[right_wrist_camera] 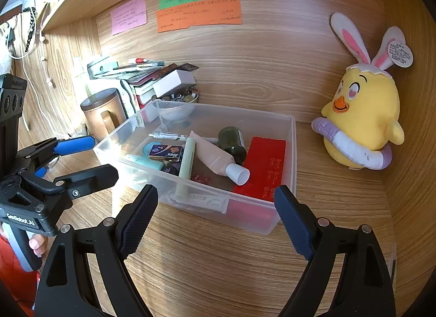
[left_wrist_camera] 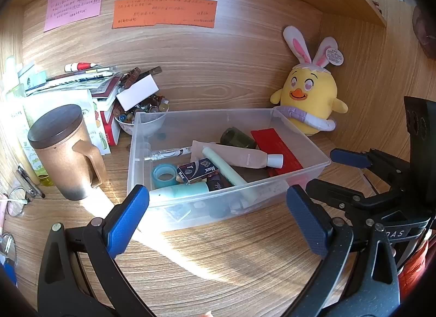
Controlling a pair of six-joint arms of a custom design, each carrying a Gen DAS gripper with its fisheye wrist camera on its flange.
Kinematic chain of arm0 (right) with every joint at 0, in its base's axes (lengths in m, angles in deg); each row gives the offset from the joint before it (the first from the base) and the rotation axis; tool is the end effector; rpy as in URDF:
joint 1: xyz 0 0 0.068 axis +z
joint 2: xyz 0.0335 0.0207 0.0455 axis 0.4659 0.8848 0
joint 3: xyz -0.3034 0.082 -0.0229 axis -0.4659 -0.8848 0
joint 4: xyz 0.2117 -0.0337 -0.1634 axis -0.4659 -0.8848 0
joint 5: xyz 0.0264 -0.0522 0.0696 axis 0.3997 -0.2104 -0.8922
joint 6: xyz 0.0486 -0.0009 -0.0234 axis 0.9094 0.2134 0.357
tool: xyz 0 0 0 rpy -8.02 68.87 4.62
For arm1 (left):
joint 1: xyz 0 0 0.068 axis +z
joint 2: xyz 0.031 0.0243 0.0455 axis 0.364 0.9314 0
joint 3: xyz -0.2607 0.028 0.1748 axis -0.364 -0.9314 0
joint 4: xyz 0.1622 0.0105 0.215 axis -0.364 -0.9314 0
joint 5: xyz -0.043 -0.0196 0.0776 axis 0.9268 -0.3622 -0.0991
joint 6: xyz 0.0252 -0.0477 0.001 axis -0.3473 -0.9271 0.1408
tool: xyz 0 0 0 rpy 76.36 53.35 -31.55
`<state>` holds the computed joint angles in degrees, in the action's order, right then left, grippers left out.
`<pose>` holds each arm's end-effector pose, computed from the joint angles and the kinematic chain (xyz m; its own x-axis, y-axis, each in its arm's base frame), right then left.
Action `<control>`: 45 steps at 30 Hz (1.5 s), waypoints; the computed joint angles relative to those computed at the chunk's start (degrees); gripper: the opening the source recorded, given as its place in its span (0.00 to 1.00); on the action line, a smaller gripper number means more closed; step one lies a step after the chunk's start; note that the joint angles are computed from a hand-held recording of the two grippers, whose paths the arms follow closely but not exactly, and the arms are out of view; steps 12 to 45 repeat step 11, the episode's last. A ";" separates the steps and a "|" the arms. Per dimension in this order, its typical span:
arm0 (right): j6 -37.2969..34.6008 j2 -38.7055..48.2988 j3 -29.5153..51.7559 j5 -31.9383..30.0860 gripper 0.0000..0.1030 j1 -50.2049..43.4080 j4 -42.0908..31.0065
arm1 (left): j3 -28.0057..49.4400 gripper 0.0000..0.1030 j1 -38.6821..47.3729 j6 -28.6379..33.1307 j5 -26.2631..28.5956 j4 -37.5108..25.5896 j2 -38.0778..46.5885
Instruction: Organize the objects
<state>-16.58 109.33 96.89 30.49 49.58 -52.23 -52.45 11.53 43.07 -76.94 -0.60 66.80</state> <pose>0.3227 0.1341 0.1402 -0.5492 -0.2652 -0.7925 -0.4853 0.8732 0.0441 0.2810 -0.0517 0.1177 -0.5924 0.0088 -0.8056 0.1846 0.9748 -0.1251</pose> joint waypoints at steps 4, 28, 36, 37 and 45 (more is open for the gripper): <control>0.19 0.12 0.25 0.05 0.83 0.07 -0.25 | -0.04 0.99 0.10 -0.09 0.07 0.12 0.02; 0.43 0.41 0.62 -0.31 0.83 -0.27 -0.65 | -0.71 0.99 -0.37 1.41 -0.77 1.82 0.04; 0.43 0.41 0.62 -0.31 0.83 -0.27 -0.65 | -0.71 0.99 -0.37 1.41 -0.77 1.82 0.04; 0.43 0.41 0.62 -0.31 0.83 -0.27 -0.65 | -0.71 0.99 -0.37 1.41 -0.77 1.82 0.04; 0.43 0.41 0.62 -0.31 0.83 -0.27 -0.65 | -0.71 0.99 -0.37 1.41 -0.77 1.82 0.04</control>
